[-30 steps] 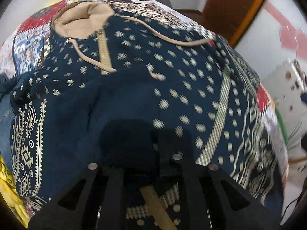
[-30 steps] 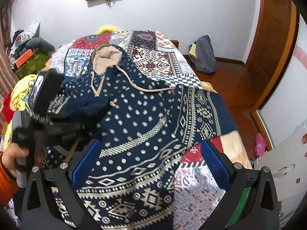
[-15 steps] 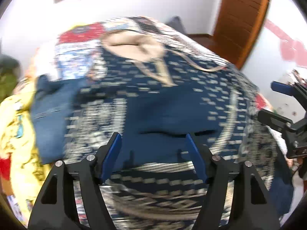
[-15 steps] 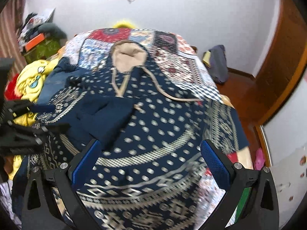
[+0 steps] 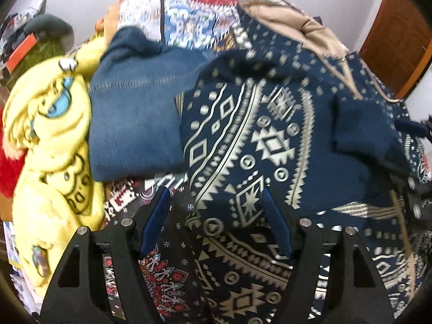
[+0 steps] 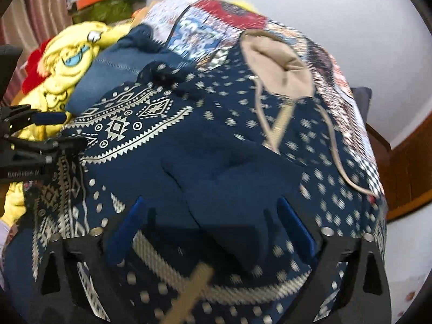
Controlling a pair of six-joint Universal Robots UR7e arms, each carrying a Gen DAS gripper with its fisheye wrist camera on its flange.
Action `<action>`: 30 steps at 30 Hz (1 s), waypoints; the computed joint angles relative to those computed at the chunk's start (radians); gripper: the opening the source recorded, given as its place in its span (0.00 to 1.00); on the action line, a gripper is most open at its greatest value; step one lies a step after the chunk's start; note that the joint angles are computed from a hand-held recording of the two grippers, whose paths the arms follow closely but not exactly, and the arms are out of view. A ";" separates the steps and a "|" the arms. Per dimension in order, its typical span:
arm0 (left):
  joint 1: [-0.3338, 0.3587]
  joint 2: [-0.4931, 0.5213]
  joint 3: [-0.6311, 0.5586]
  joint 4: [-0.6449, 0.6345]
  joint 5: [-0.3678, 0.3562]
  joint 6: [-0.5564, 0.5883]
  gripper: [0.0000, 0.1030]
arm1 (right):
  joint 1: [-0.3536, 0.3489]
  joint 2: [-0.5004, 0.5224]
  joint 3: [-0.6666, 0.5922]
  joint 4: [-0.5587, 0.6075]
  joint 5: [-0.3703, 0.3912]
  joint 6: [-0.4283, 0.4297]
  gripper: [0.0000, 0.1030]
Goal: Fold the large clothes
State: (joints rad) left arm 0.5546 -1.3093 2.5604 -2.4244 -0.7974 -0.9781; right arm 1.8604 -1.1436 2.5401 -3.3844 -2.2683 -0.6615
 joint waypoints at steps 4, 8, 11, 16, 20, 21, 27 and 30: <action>0.023 0.031 0.027 -0.109 -0.009 0.021 0.69 | -0.023 0.079 -0.049 0.025 -0.018 0.009 0.62; 0.024 0.049 0.033 -0.128 0.000 0.011 0.71 | -0.055 0.057 -0.060 0.096 0.034 0.015 0.44; 0.024 0.054 0.034 -0.127 0.005 0.002 0.73 | -0.060 0.051 -0.062 0.075 0.012 0.011 0.17; 0.011 0.042 0.030 -0.074 0.007 -0.030 0.73 | -0.106 -0.095 -0.033 0.145 0.100 0.052 0.11; -0.003 0.053 0.013 -0.015 0.016 -0.054 0.73 | -0.134 -0.244 -0.009 0.188 0.145 0.046 0.11; -0.004 0.056 0.009 -0.007 0.017 -0.059 0.73 | -0.143 -0.288 -0.001 0.198 0.156 0.046 0.11; 0.001 0.068 -0.017 0.040 0.008 -0.103 0.73 | -0.231 -0.562 0.048 0.262 0.196 0.042 0.10; -0.006 0.087 -0.034 0.077 0.014 -0.120 0.73 | -0.276 -0.636 0.055 0.288 0.207 0.036 0.10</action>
State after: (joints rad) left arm 0.5487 -1.2223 2.5262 -2.3479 -0.7831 -1.0982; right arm 1.5848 -1.7795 2.5954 -3.0961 -2.0617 -0.6251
